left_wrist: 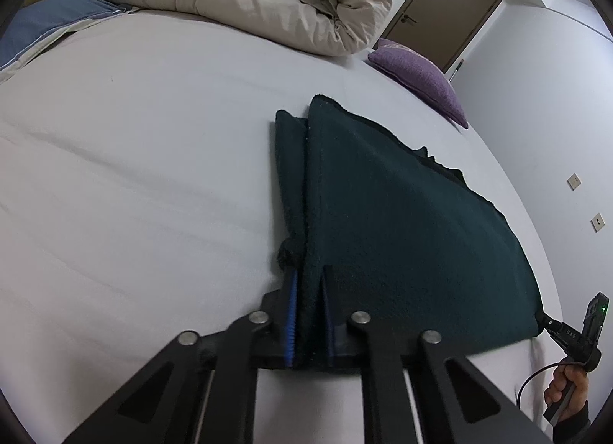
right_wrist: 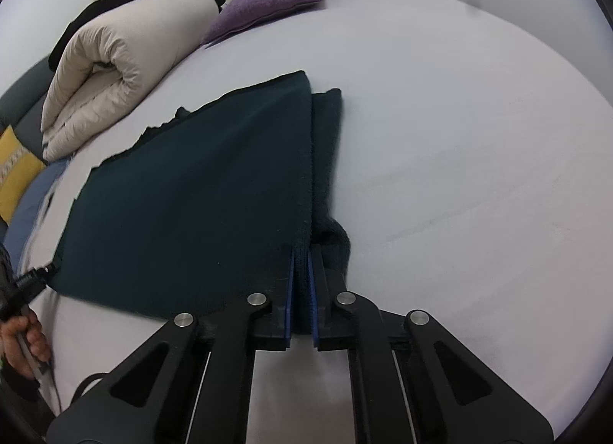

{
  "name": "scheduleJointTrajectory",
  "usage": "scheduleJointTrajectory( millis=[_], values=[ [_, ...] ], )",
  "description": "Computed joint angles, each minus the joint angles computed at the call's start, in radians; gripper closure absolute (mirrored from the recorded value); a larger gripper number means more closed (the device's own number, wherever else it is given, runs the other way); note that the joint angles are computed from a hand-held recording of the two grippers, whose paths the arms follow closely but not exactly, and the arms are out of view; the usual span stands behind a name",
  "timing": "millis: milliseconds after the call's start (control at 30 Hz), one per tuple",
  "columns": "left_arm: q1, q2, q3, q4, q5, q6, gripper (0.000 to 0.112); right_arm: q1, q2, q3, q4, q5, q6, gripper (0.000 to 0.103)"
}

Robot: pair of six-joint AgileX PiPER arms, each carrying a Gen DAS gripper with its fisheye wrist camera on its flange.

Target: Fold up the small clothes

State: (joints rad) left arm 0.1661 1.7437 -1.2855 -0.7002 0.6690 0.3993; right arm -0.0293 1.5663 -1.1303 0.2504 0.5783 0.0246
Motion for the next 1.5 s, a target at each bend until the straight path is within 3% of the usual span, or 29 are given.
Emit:
scheduleJointTrajectory(
  millis=[300, 433, 567, 800, 933, 1100, 1200, 1233, 1267, 1367, 1500],
  values=[
    [-0.001, -0.075, 0.100, -0.022, -0.034, 0.042, 0.106, -0.037, -0.096, 0.082, 0.117, -0.010, -0.079, 0.099],
    [0.025, -0.116, 0.185, -0.097, -0.047, 0.103, 0.106, -0.114, -0.072, 0.146, 0.311, -0.024, -0.222, 0.099],
    [0.029, -0.083, 0.154, -0.090, -0.029, 0.095, 0.106, -0.065, -0.091, 0.155, 0.204, -0.052, -0.137, 0.099],
    [0.029, -0.049, 0.113, -0.084, -0.008, 0.088, 0.105, -0.098, -0.108, 0.200, 0.293, -0.061, -0.195, 0.099],
    [0.020, -0.032, 0.095, -0.055, -0.012, 0.070, 0.105, -0.080, -0.119, 0.207, 0.250, -0.072, -0.142, 0.099],
    [0.044, -0.037, 0.098, -0.107, 0.015, 0.101, 0.103, -0.111, -0.068, 0.165, 0.318, -0.017, -0.222, 0.099],
    [0.063, -0.092, 0.106, -0.091, 0.027, 0.049, 0.094, -0.132, -0.069, 0.133, 0.321, 0.045, -0.217, 0.097],
    [0.060, -0.127, 0.107, -0.078, 0.009, 0.040, 0.094, -0.139, -0.080, 0.128, 0.313, 0.058, -0.200, 0.091],
    [0.054, -0.142, 0.095, -0.059, 0.002, 0.025, 0.091, -0.138, -0.109, 0.131, 0.265, 0.047, -0.143, 0.084],
    [-0.017, -0.136, -0.011, 0.065, -0.025, -0.066, 0.076, -0.111, -0.167, 0.112, 0.095, 0.010, 0.036, 0.083],
    [-0.151, 0.005, -0.238, 0.287, -0.037, -0.225, 0.066, -0.059, -0.068, -0.047, 0.261, 0.045, -0.071, 0.083]
  ],
)
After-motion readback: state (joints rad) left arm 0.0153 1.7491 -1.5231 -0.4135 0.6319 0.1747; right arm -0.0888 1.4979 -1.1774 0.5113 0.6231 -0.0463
